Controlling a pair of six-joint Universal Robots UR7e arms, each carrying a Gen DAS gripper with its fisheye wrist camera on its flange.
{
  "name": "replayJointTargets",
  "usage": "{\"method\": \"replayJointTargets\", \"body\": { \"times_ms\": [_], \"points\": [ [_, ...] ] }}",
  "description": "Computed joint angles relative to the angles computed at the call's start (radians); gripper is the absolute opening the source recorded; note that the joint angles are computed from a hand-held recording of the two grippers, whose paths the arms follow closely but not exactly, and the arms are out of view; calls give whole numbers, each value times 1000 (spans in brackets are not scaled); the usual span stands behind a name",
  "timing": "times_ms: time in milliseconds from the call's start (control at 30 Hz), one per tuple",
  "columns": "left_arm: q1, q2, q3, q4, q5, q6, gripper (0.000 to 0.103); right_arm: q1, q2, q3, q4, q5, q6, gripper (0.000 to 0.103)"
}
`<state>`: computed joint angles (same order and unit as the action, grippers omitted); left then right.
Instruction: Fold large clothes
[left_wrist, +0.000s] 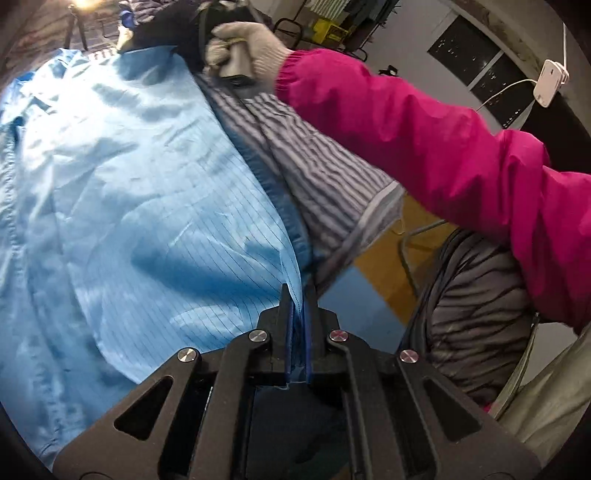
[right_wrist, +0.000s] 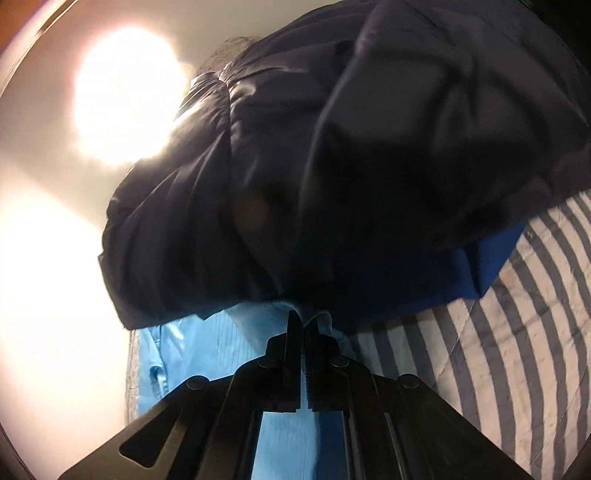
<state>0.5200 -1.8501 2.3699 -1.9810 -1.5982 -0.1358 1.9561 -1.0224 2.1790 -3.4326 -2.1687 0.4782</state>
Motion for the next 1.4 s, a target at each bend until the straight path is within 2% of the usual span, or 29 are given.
{"method": "replayJointTargets", "body": {
  "times_ms": [100, 167, 233, 267, 300, 333, 400, 467, 567, 633, 700, 800, 833, 900, 933, 967, 1000, 1067, 1133, 1167, 1233, 1267, 1300, 1367, 1400],
  "points": [
    [-41, 52, 28, -45, 21, -12, 2, -11, 25, -32, -3, 4, -6, 0],
    [-54, 81, 48, -89, 41, -38, 2, -17, 25, -57, 40, -31, -10, 0],
    [-63, 117, 63, -127, 54, -55, 2, -28, 20, -54, 65, -17, -4, 6],
    [-62, 130, 65, -141, 44, -69, 2, -32, 4, -52, 98, -3, 7, 17],
    [-58, 147, 60, -144, 29, -75, 2, -34, -15, -48, 126, 14, 12, 39],
    [-55, 147, 55, -132, 11, -75, 3, -29, -31, -40, 139, 14, 12, 44],
    [-57, 118, 51, -118, 3, -56, 18, -10, -70, -13, 150, 20, -15, 45],
    [-73, 83, 57, -116, 19, -48, 27, -1, -114, 15, 204, 52, -29, 46],
    [-77, 45, 64, -75, 35, -54, 27, 15, -152, 50, 284, 58, -23, 48],
    [-90, 27, 72, -49, 61, -63, 27, 3, -160, 94, 291, 119, -3, 49],
    [-116, 9, 81, -16, 82, -75, 27, -5, -153, 107, 320, 148, 4, 48],
    [-120, -18, 77, 17, 75, -68, 27, 10, -123, 102, 352, 143, -6, 45],
    [-119, -30, 72, 26, 76, -68, 27, -1, -121, 97, 359, 146, -26, 42],
    [-112, -56, 62, 39, 97, -79, 27, 19, -101, 83, 390, 116, -34, 30],
    [-102, -67, 56, 42, 108, -88, 27, 32, -83, 62, 405, 97, -28, 27],
    [-88, -84, 51, 49, 121, -106, 28, 37, -68, 57, 401, 89, -27, 20],
    [-71, -99, 44, 50, 136, -132, 31, 47, -66, 61, 403, 78, -21, 10],
    [-40, -126, 37, 53, 169, -181, 37, 72, -48, 72, 393, 33, -7, 2],
    [-1, -164, 25, 80, 180, -224, 41, 91, -46, 81, 391, -1, -5, 0],
    [11, -169, 23, 93, 195, -248, 42, 103, -87, 119, 393, -12, 3, 0],
    [39, -176, 26, 120, 219, -304, 42, 104, -134, 152, 358, 14, -19, 0],
    [72, -172, 29, 117, 197, -326, 42, 112, -137, 151, 358, 13, -14, 6],
    [98, -166, 34, 113, 178, -344, 42, 112, -149, 150, 368, 25, -3, 21],
    [139, -153, 44, 89, 147, -360, 42, 88, -167, 173, 304, 128, 2, 47],
    [159, -148, 45, 76, 136, -366, 42, 86, -175, 178, 294, 148, 4, 48]
  ]
}}
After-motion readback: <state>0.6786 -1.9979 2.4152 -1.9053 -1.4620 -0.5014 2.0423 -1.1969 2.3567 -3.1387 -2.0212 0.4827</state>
